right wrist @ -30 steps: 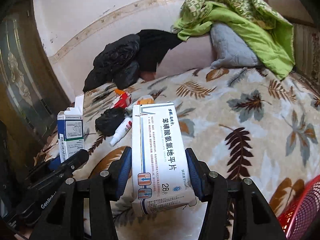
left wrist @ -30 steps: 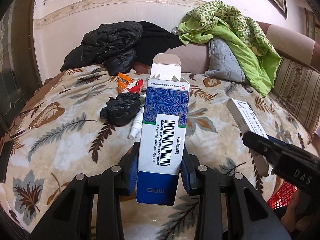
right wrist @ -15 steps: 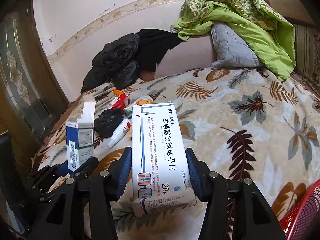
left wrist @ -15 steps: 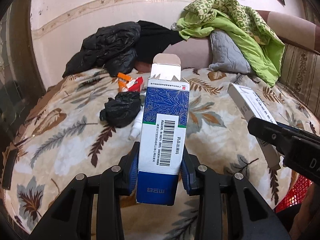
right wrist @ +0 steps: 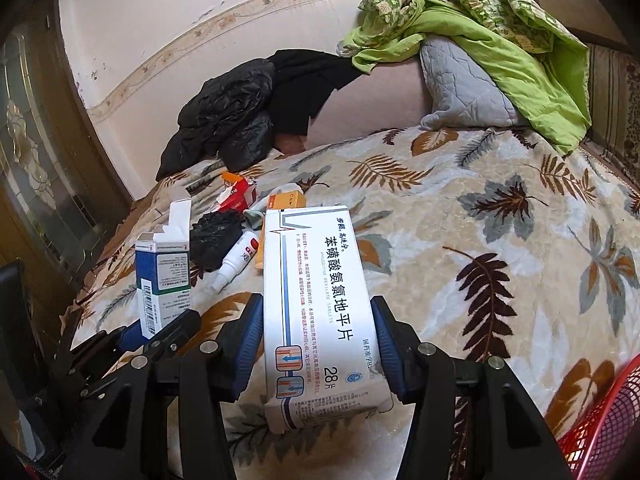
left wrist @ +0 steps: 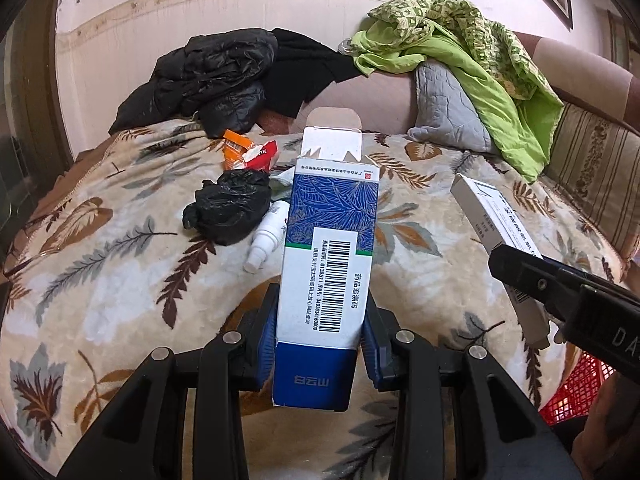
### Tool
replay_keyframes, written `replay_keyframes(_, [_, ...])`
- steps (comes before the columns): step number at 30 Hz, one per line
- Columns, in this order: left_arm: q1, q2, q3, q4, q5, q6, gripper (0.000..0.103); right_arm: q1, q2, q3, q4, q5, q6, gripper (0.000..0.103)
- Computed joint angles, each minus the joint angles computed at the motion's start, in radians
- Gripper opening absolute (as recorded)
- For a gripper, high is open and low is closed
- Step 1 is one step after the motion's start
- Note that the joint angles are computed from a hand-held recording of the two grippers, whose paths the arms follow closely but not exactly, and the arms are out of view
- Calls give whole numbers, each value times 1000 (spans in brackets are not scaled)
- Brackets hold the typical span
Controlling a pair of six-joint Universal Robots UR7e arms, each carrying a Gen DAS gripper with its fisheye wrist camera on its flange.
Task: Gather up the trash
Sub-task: 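Carry both medicine boxes to the red basket and open both grippers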
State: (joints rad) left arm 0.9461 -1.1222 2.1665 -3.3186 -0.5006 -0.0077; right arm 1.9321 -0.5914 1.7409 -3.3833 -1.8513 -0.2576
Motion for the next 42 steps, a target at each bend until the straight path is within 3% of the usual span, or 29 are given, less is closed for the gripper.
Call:
replay_keyframes(15, [-48, 8, 33, -100, 8, 60, 35, 1, -19, 42, -81, -18, -8, 57])
replay_keyframes(30, [-128, 24, 59, -69, -33, 64, 35, -34, -146, 191, -111, -3, 50, 57])
replay_keyframes(35, [-153, 17, 55, 7, -110, 70, 35, -64, -227, 266, -139, 13, 78, 57])
replay_keyframes(42, [-174, 31, -6, 193, -320, 48, 35, -134, -382, 418, -217, -39, 129, 57])
